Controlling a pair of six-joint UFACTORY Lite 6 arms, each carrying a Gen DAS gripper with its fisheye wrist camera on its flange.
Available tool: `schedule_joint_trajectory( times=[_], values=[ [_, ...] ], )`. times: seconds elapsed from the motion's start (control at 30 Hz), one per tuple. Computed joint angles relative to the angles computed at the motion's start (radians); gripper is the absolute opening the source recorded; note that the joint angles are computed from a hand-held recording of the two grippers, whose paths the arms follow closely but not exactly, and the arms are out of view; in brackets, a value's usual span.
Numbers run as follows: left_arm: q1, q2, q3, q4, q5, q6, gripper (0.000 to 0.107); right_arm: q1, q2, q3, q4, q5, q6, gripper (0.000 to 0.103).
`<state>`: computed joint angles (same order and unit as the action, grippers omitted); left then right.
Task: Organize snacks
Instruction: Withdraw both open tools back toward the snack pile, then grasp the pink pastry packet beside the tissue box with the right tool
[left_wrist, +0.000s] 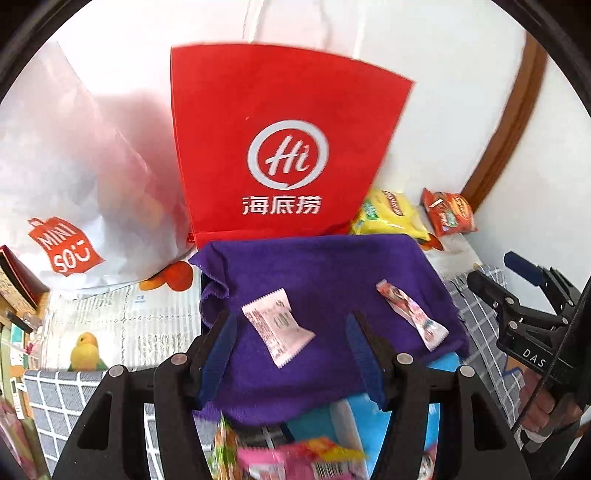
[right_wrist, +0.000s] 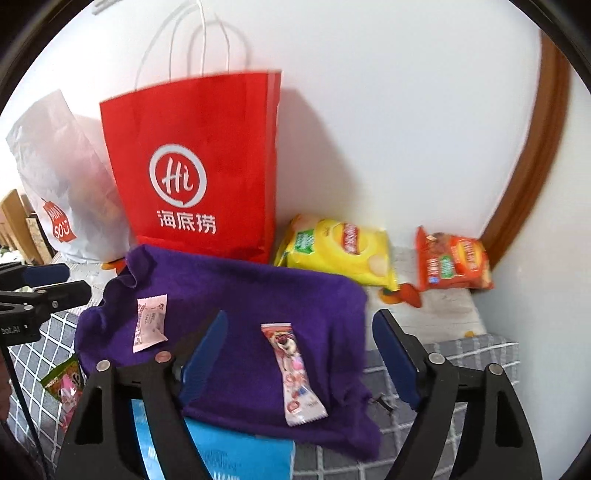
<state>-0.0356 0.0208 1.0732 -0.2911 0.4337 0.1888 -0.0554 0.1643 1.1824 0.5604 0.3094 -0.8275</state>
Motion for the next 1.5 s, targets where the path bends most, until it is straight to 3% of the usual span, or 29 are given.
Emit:
schedule_joint_trajectory(
  times=[0.23,0.5,0.87,1.1,1.2,1.3,1.5],
  values=[
    [0.062,-0.295,-0.204,-0.096,0.078,0.079,0.06,-0.066,-0.254,-0.186,0.144,0.073,-0.128,0.082],
    [0.056,-0.616,-0.402,0.002,0.143,-0.017,0.06,-0.118,-0.582,-0.391,0.127,0.145,-0.148,0.082],
    [0.106,-0.959,-0.618,0.139,0.264,-0.159,0.06,-0.368,-0.825,-0.581,0.2,0.455,-0.279,0.082],
    [0.193,-1.099,-0.691,0.096,0.353,-0.1,0.067,-0.512,-0.907,-0.693,0.233,0.575,-0.398,0.07],
    [0.249,-1.13,-0.715,0.041,0.388,-0.028,0.067,-0.508,-0.916,-0.744,0.221,0.547,-0.418,0.062],
    [0.261,-1.137,-0.737,0.036,0.391,-0.004,0.067,-0.462,-0.869,-0.774,0.205,0.479,-0.405,0.047],
    [0.27,-1.094,-0.761,0.027,0.358,0.022,0.067,-0.369,-0.679,-0.765,0.25,0.361,-0.4,0.046]
  ],
)
